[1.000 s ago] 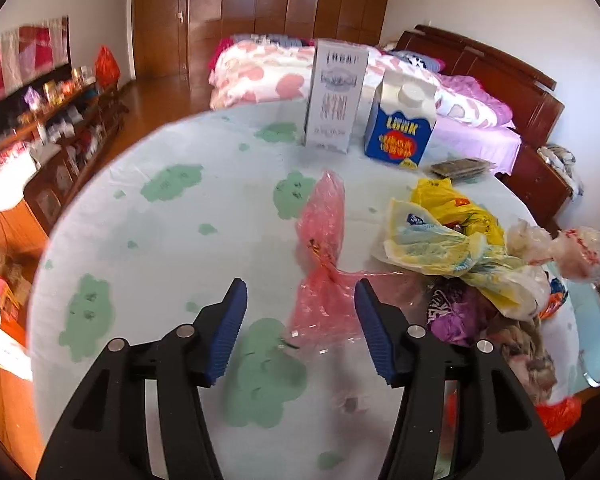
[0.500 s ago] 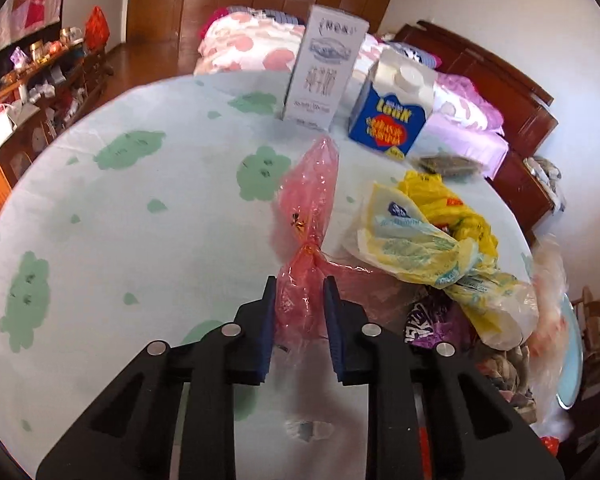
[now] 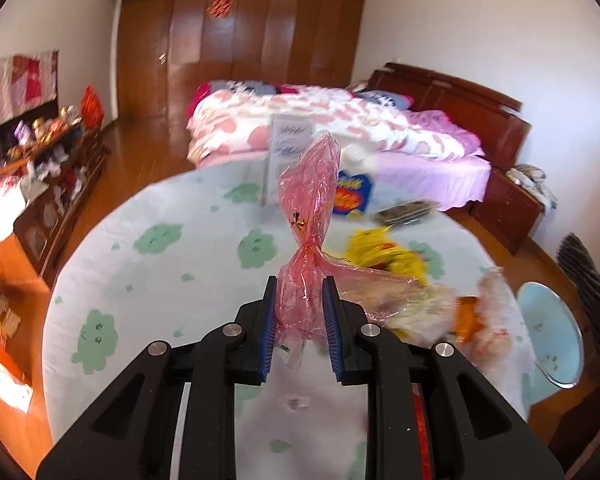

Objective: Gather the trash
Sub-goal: 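Carry both items over the wastebasket and open both tools to drop them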

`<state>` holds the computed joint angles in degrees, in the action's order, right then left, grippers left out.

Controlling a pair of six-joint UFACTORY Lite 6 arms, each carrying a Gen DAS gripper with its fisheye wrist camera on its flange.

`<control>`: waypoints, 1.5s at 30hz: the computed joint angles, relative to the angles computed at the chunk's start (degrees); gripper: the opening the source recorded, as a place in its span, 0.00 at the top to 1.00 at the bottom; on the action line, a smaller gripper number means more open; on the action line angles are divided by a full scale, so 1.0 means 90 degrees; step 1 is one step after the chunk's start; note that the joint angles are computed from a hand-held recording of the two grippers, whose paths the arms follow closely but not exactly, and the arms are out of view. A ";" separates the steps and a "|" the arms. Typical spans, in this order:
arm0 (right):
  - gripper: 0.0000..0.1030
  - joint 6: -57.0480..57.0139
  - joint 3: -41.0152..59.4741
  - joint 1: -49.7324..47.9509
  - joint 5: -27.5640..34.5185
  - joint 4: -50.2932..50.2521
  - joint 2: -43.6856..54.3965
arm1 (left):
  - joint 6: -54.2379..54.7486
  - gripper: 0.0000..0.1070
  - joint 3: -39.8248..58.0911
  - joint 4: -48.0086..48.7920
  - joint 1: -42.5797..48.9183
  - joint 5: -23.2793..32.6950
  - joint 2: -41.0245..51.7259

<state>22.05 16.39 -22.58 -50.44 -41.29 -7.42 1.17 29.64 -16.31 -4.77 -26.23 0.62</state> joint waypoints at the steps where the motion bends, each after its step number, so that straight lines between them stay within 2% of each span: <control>1: 0.76 0.0055 0.0018 -0.0096 -0.0028 -0.0082 0.0009 | 0.0052 0.80 -0.0047 -0.0050 -0.0137 0.0048 -0.0153; 8: 0.76 0.0258 0.0220 -0.1025 -0.0212 -0.0589 0.0193 | 0.0322 0.79 0.0003 -0.0430 -0.1322 0.0131 -0.0263; 12: 0.75 0.0288 0.0450 -0.1754 -0.0325 -0.0945 0.0459 | 0.0521 0.79 0.0286 -0.0723 -0.1928 0.0118 0.0045; 16: 0.75 0.0237 0.0699 -0.2311 -0.0428 -0.1152 0.0836 | 0.0068 0.79 0.0687 -0.0333 -0.2321 0.0222 0.0470; 18: 0.76 0.0245 0.0840 -0.2467 -0.0435 -0.1218 0.1003 | 0.0155 0.79 0.0902 -0.0480 -0.2590 0.0153 0.0746; 28: 0.75 -0.0152 0.1624 -0.3142 -0.0406 -0.1322 0.2160 | 0.0168 0.79 0.2564 -0.0652 -0.3672 0.0316 0.2405; 31: 0.75 -0.0171 0.1890 -0.3249 -0.0362 -0.1341 0.2466 | 0.0493 0.79 0.3117 -0.1040 -0.3923 0.0374 0.2893; 38: 0.75 -0.0203 0.2610 -0.3403 -0.0117 -0.1453 0.3268 | 0.0485 0.79 0.4542 -0.1278 -0.4192 0.0786 0.4080; 45: 0.75 0.0590 0.3434 -0.3525 0.0181 -0.2148 0.3922 | 0.0854 0.78 0.5741 -0.1622 -0.4257 0.1283 0.5007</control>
<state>27.36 47.29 -54.30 -48.81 -60.62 27.87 8.86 81.31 -30.91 -43.08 -14.68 45.69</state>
